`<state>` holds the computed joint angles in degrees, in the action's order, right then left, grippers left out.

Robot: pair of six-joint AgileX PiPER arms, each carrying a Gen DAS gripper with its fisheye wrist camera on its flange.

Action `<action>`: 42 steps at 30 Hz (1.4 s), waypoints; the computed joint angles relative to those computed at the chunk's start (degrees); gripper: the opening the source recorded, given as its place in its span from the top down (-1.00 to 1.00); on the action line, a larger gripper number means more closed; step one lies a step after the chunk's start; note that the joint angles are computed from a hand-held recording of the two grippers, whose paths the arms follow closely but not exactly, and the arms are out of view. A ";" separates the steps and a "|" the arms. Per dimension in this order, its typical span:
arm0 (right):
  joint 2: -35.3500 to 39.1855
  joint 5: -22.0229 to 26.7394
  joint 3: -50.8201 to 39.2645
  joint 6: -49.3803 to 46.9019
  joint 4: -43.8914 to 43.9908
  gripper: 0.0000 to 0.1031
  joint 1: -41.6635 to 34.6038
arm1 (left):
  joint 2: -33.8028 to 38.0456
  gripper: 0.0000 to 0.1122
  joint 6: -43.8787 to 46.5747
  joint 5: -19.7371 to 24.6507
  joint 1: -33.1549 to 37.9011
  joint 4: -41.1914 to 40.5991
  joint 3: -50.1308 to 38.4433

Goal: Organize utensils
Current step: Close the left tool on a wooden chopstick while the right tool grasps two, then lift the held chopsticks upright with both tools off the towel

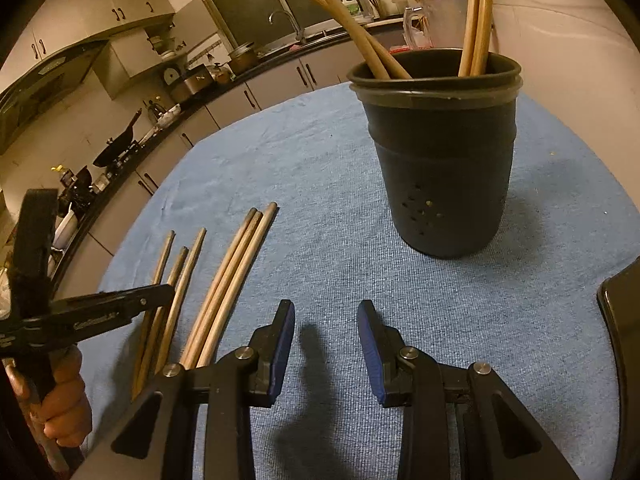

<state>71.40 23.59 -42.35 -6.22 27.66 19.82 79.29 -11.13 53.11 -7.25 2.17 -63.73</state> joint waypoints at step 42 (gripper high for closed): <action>40.88 40.40 -60.65 30.89 -31.25 0.66 14.09 | 11.17 0.84 7.62 12.51 8.39 -7.25 -15.33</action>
